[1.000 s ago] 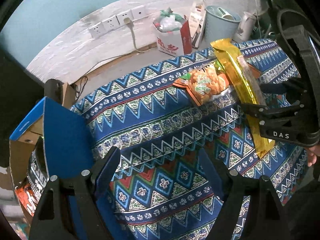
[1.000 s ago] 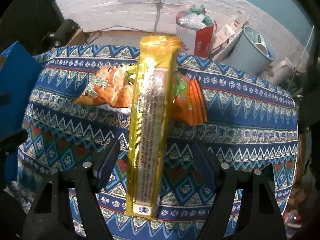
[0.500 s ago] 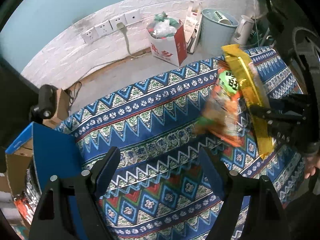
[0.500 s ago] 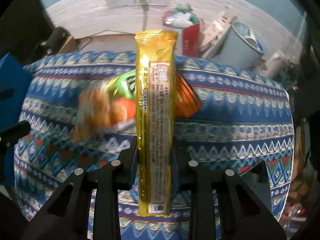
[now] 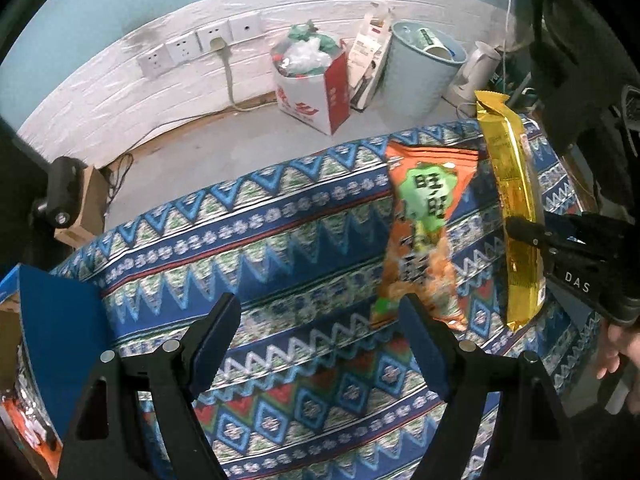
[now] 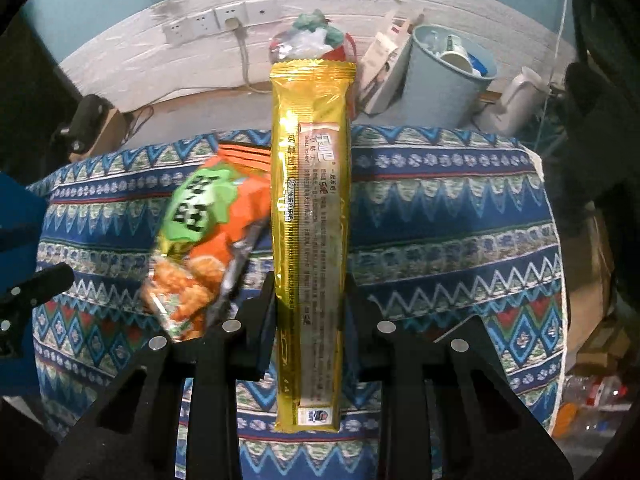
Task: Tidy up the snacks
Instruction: 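Lift and carry the green-and-orange bag toward the box while the right tool carries the yellow bar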
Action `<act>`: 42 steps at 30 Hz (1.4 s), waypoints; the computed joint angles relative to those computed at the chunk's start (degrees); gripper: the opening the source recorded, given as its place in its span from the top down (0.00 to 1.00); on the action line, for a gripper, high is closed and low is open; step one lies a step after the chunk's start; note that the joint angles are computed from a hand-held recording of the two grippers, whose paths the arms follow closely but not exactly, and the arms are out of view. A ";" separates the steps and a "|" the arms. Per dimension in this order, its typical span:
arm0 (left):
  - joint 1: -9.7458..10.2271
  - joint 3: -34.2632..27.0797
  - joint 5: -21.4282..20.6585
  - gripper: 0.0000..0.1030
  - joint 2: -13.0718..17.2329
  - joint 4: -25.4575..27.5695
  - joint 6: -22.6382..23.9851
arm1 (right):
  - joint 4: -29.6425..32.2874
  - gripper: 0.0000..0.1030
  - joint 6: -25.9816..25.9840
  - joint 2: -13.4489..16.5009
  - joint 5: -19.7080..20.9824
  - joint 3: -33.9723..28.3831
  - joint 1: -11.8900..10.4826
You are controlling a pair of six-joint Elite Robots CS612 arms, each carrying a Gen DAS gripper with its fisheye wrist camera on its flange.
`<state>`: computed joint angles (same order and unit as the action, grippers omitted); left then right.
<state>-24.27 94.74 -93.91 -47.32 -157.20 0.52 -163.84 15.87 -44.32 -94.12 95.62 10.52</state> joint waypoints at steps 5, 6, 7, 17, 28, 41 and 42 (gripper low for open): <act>-1.41 -2.39 -1.12 0.17 1.61 1.80 -1.82 | 0.21 0.74 0.77 -0.80 0.61 0.98 -1.30; -1.63 -2.75 -1.41 0.17 1.87 2.07 -1.99 | 0.16 0.74 0.92 -0.93 0.67 1.14 -1.45; -1.97 -3.31 -1.82 0.17 2.25 2.48 -2.15 | 0.08 0.74 1.04 -1.11 0.83 1.35 -1.68; -4.39 -6.83 0.49 0.17 5.57 5.56 -3.50 | -0.02 0.74 0.90 -1.29 2.42 2.46 -2.39; -3.99 -6.93 0.12 0.53 6.97 3.65 -6.68 | 1.29 0.74 -0.04 -0.31 3.49 1.01 -2.31; -3.31 -2.47 0.58 0.71 3.78 1.64 -5.85 | 1.64 0.74 -2.05 -0.49 3.13 0.37 -0.99; -3.24 -2.39 0.78 0.71 3.68 1.62 -5.82 | 1.59 0.74 -2.28 -0.55 3.13 0.36 -0.85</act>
